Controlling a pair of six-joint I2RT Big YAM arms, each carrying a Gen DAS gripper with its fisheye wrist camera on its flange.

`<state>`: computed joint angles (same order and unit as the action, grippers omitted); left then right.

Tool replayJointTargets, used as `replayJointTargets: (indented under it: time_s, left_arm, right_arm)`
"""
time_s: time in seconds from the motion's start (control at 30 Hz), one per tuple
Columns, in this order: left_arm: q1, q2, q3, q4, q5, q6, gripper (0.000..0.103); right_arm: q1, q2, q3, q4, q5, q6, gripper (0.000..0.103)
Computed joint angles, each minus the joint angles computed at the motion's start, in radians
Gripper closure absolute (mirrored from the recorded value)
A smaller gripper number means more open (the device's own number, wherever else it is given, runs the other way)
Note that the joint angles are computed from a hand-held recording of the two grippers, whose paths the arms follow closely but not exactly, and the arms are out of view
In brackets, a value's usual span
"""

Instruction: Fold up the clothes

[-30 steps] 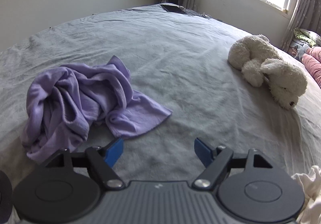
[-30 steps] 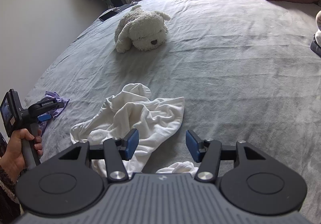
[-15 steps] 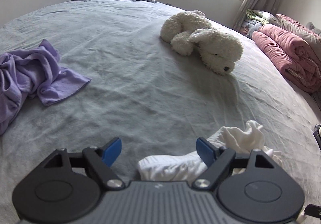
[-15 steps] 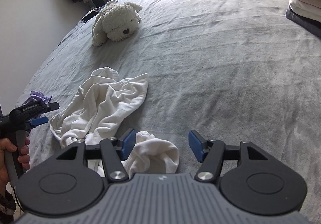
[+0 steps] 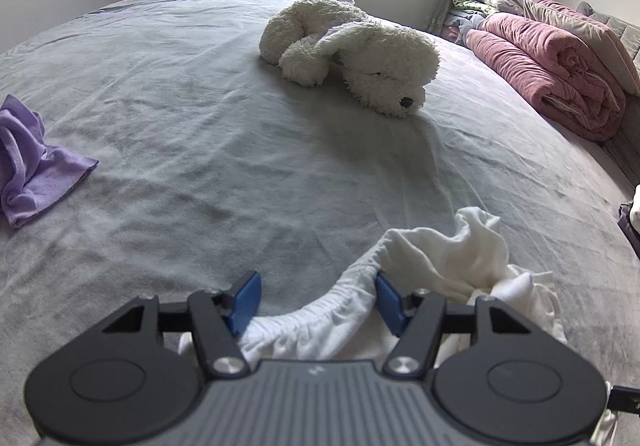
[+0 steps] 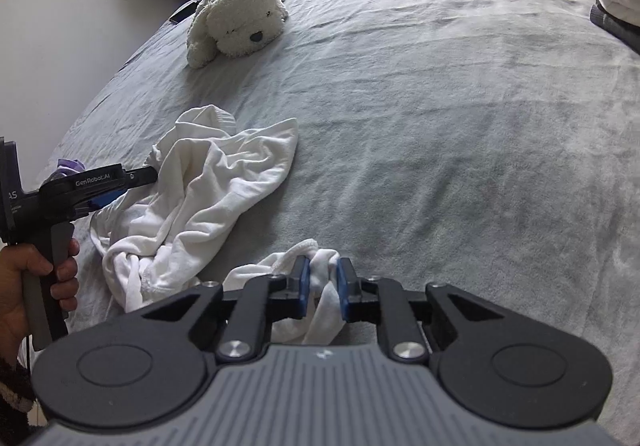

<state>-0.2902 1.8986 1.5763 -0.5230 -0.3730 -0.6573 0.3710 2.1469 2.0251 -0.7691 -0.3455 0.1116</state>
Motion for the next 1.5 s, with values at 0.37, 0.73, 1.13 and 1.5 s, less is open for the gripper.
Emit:
replayJointTargets:
  time_s: [0.37,0.73,1.13,1.5]
  left_arm:
    - [-0.009,-0.034,-0.027,0.005,0.041,-0.010,0.087]
    - [-0.005,-0.117,-0.104,-0.063,0.063,-0.077,0.054]
    - [-0.033,-0.125,-0.135,-0.087,0.010,-0.098,0.067]
    - [-0.059,-0.150,-0.152,-0.090,-0.088,-0.068,0.100]
  right_arm:
    - [-0.048,-0.030,-0.010,0.072,0.061,0.018,0.089]
    - [-0.003,-0.096,-0.082,-0.018,-0.171,-0.150,0.043]
    - [0.069,-0.102,-0.099,-0.110,-0.177,-0.304,0.043]
    - [0.069,-0.106,-0.118,-0.077,-0.031,-0.370,0.085]
